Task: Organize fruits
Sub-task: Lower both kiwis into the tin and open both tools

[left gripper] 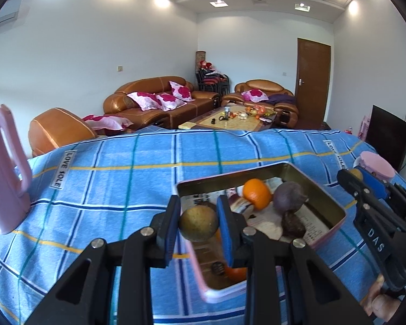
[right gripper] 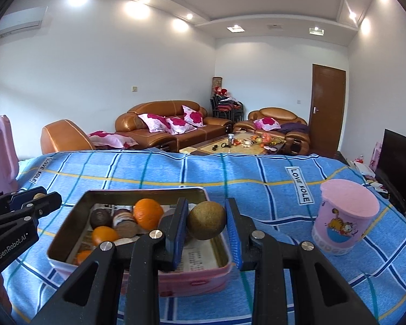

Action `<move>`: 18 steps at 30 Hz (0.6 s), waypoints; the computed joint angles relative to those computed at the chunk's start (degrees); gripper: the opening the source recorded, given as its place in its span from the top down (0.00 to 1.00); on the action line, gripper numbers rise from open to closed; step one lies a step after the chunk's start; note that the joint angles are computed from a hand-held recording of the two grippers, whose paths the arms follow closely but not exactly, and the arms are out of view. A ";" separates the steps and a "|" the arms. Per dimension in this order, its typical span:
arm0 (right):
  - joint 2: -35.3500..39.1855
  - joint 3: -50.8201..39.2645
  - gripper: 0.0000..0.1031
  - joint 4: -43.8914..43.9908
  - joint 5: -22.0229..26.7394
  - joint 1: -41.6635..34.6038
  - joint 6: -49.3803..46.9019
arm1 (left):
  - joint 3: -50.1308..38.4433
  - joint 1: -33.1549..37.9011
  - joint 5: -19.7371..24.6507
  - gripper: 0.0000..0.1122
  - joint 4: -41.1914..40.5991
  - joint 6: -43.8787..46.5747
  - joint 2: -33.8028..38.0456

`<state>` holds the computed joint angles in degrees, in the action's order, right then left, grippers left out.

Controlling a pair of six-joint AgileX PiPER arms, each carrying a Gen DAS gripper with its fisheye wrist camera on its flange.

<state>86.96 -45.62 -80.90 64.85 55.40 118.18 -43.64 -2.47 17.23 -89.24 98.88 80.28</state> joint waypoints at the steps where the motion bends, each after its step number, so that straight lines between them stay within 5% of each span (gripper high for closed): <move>1: -0.20 0.21 0.71 0.02 0.00 -0.33 -0.08 | -0.24 -0.76 -0.31 0.74 -0.02 -0.19 0.26; 10: -0.86 0.67 0.71 0.06 0.30 -3.32 -0.51 | -3.79 -6.87 -2.33 0.74 1.88 -5.91 3.90; 18: -0.06 -0.40 0.71 -0.88 -2.10 -6.88 -0.80 | -4.67 -7.58 -2.04 0.74 -3.68 0.00 6.54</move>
